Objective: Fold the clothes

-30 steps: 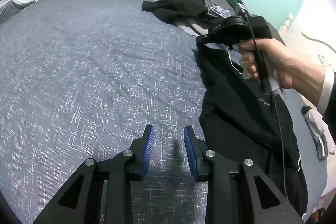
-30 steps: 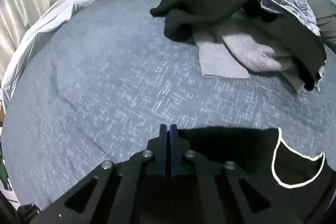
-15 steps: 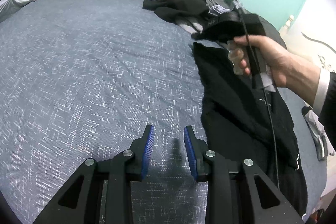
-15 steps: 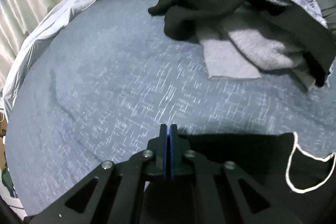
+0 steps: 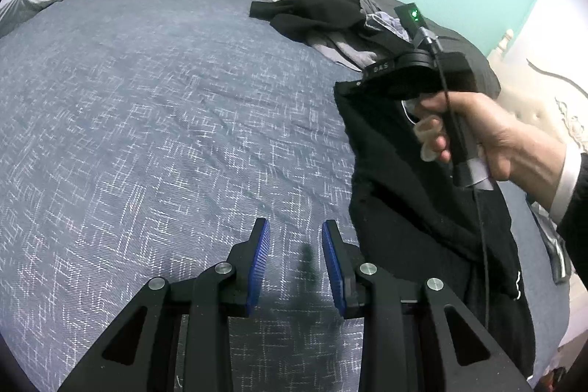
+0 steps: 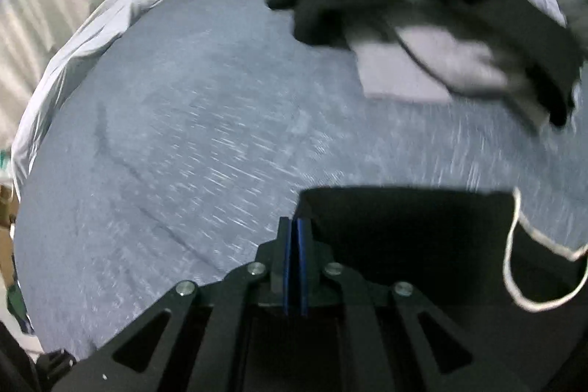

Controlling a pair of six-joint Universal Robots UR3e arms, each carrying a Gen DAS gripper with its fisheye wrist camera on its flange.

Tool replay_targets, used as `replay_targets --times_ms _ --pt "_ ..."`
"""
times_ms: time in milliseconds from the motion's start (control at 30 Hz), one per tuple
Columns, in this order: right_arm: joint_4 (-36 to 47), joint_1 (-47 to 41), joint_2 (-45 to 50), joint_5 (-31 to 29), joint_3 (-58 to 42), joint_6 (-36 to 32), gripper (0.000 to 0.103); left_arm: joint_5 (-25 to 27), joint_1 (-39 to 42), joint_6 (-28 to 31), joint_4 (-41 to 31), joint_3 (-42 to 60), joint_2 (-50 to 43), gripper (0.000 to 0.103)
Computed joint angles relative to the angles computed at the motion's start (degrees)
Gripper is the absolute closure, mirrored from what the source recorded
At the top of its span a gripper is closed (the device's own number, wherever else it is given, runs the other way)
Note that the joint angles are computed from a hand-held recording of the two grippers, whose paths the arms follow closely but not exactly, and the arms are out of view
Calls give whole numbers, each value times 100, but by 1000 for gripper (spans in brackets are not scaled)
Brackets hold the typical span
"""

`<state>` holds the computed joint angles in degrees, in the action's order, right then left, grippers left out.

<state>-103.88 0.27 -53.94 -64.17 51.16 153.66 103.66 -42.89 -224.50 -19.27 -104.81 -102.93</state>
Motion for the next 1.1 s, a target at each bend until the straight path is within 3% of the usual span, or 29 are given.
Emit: replay_targets --times_ms 200,433,600,800,933,1100 --pt "-782 -260 -492 555 782 233 100 -8 26 -14 7 -32 31 71" --pt "392 -1162 -1938 1025 1574 -593 99 -79 -71 24 18 141 -27 71" --pt "2280 -2450 -3438 1095 2369 -2184 79 26 -306 58 -286 473 -12 71" --pt "5293 -4943 -4602 715 2112 -4993 73 143 -764 -60 -1131 1261 -16 71" --pt "6384 -6528 -4887 4 1933 -6520 70 -20 -1027 -15 -1959 1768 33 71" --pt "6891 -8199 -4988 -836 2012 -7959 70 -287 -1284 -80 -2767 2003 241 70"
